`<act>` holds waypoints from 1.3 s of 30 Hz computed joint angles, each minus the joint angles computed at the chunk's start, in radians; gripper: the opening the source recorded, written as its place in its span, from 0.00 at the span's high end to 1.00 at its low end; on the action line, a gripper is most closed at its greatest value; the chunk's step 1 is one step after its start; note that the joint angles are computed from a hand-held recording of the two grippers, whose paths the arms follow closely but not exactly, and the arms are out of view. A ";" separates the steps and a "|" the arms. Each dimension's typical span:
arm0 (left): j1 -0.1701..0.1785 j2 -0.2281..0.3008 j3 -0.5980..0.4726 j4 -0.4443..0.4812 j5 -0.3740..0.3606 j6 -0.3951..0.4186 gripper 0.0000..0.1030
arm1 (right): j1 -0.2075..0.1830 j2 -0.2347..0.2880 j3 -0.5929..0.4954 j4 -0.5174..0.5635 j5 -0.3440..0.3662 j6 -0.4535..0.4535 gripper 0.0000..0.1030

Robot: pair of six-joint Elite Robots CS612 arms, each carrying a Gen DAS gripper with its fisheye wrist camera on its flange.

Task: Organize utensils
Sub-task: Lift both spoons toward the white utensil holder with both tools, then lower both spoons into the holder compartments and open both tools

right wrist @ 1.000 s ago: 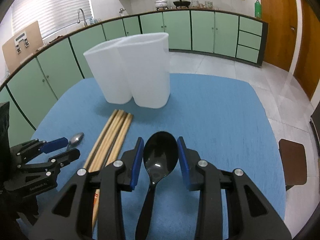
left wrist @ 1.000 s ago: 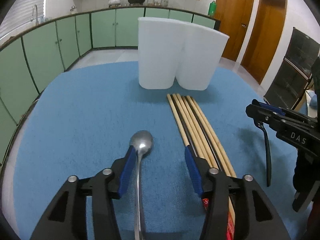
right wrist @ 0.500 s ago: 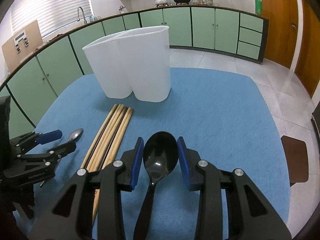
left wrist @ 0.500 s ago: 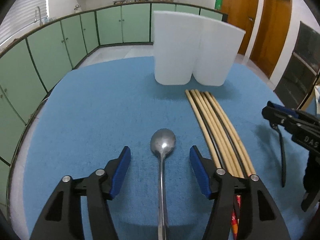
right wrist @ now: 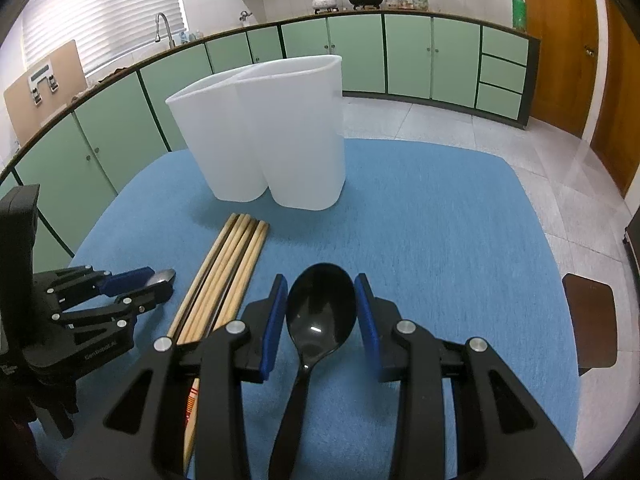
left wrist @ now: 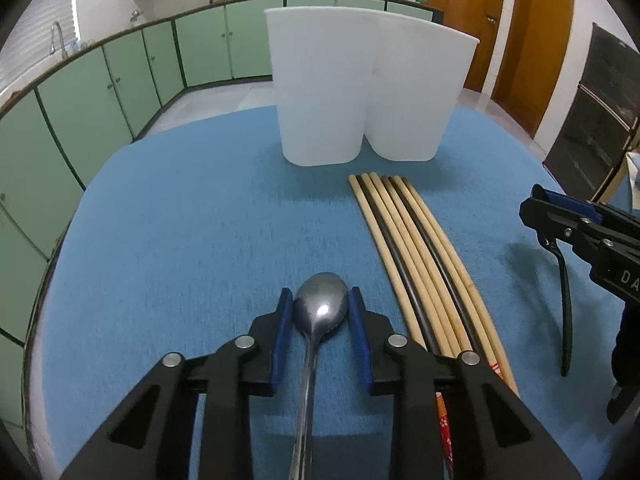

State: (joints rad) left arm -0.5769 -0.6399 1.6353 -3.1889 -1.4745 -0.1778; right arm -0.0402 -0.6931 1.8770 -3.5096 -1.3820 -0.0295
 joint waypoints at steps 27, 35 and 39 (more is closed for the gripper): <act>-0.002 0.022 0.092 -0.528 -0.018 -0.049 0.74 | -0.006 -0.002 0.021 -0.161 0.046 0.008 0.68; -0.007 0.026 0.098 -0.670 -0.004 -0.024 0.74 | -0.008 -0.009 0.022 -0.232 0.060 0.025 0.68; -0.004 0.027 0.088 -0.734 -0.016 -0.028 0.74 | -0.011 -0.014 0.020 -0.263 0.068 0.027 0.68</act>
